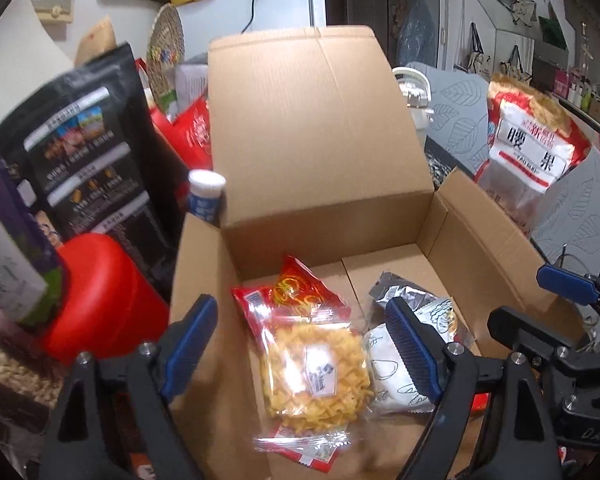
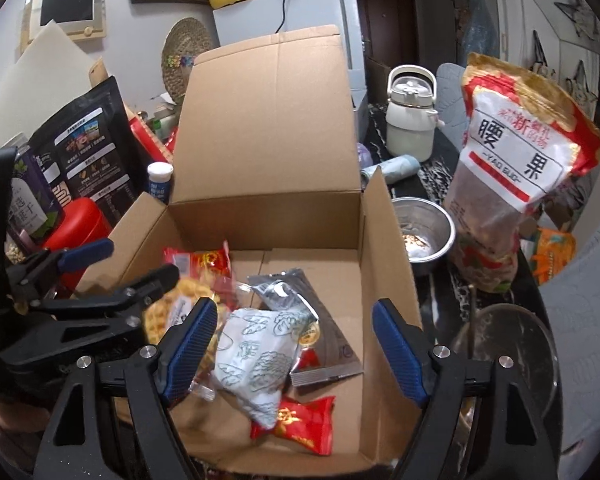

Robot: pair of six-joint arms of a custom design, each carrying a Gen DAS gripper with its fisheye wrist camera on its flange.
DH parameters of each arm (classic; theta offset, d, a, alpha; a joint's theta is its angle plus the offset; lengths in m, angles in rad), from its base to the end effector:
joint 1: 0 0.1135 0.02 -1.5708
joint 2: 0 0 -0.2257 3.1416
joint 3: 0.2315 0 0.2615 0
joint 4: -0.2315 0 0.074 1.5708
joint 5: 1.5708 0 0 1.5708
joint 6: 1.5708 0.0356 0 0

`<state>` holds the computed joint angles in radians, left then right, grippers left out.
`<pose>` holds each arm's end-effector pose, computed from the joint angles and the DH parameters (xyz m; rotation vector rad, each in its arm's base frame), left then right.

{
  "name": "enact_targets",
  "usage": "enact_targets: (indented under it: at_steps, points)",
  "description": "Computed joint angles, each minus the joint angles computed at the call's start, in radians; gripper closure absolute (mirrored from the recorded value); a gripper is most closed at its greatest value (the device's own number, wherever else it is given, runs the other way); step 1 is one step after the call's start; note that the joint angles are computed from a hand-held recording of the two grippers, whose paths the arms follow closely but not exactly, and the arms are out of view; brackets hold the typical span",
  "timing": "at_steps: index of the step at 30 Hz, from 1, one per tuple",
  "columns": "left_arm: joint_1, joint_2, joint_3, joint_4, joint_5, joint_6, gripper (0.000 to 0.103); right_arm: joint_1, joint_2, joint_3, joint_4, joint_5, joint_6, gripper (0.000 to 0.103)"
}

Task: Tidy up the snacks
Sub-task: 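Open both grippers to drop the bread bag and waffle packet into the box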

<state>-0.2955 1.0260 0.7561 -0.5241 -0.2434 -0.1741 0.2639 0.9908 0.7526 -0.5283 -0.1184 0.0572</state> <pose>0.2325 -0.0618 0.2191 0.0250 2.3358 0.0554 0.2273 0.0658 0.2247 -0.3012 2.3304 0.2972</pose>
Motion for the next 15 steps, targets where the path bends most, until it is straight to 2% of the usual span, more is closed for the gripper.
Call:
enact_targets:
  at_steps: [5,15]
  points:
    - [-0.041,-0.085,0.006,-0.073,-0.045,-0.018,0.016,0.008,-0.087,0.008,-0.063,0.012,0.007,0.022]
    - [-0.166,-0.293,0.092,-0.297,-0.134,-0.052,0.016,0.065,-0.288,0.081,-0.237,0.071,0.019,0.022]
